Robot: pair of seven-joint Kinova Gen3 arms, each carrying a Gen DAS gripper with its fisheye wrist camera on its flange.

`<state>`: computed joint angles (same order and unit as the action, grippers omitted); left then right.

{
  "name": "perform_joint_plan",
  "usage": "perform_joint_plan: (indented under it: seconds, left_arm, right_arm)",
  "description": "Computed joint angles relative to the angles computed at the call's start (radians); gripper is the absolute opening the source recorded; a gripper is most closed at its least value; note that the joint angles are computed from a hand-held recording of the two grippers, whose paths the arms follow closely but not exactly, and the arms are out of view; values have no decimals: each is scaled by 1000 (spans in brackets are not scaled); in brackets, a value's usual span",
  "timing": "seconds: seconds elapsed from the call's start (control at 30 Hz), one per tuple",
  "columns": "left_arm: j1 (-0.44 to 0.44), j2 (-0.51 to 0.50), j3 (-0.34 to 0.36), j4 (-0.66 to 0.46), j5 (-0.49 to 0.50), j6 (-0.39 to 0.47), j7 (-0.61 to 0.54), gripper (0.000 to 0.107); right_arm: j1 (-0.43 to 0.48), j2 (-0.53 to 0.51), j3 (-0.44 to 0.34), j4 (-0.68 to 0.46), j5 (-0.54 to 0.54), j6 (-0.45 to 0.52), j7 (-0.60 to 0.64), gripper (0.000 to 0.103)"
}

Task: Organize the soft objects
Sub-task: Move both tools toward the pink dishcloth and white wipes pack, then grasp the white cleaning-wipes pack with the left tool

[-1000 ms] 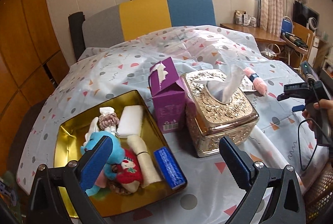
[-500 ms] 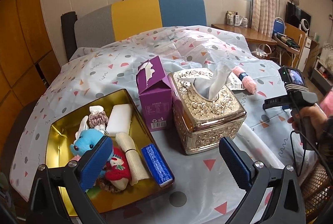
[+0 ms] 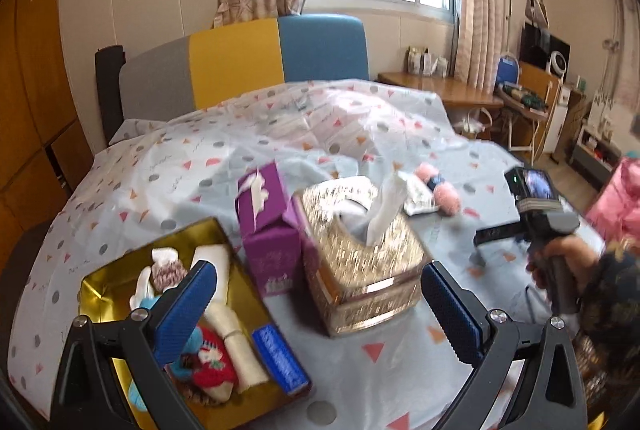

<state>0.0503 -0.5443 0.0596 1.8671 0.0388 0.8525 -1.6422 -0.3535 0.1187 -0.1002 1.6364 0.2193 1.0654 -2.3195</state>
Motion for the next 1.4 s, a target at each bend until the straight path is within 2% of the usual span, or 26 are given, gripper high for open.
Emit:
perform_joint_plan:
  seconds: [0.07,0.13,0.23,0.37,0.4,0.5,0.57,0.63,0.7,0.83,1.03,1.1,1.4]
  left_arm:
    - [-6,27,16,-39,-1,6,13,103]
    - [3,63,15,-86,17,23,25,103]
    - [25,136,12,-173,53,68,43,103]
    - [39,254,60,-307,59,135,95,103]
    - [52,290,72,-349,50,161,125,103]
    - [160,393,61,-451,-7,188,208,103]
    - [190,486,86,-540,-44,240,266,103]
    - [172,578,139,-626,-60,295,314,101]
    - [193,671,164,-708,-103,344,364,100]
    - [302,847,108,-861,-202,443,456,88]
    - [359,1040,20,-1023,-207,555,513,79]
    - [357,1078,11,-1048,-183,563,521,78]
    - [381,1201,-24,-1152,-185,581,519,77]
  right_arm:
    - [21,-21,8,1,-34,-20,9,91]
    - [41,-47,14,14,-63,-51,5,91]
    - [49,-81,8,34,-40,-83,-31,91]
    - [64,-130,-2,62,-15,-122,-83,91]
    - [70,-135,-4,66,-10,-136,-95,91]
    - [84,-145,-10,73,-3,-168,-135,91]
    - [97,-146,-3,70,-28,-185,-131,91]
    - [109,-142,3,71,-43,-205,-142,91]
    - [123,-155,10,85,-71,-224,-143,91]
    - [148,-185,15,108,-125,-247,-135,91]
    - [166,-190,24,114,-203,-268,-71,91]
    - [170,-189,26,113,-226,-272,-48,91]
    - [185,-188,36,119,-311,-285,17,91]
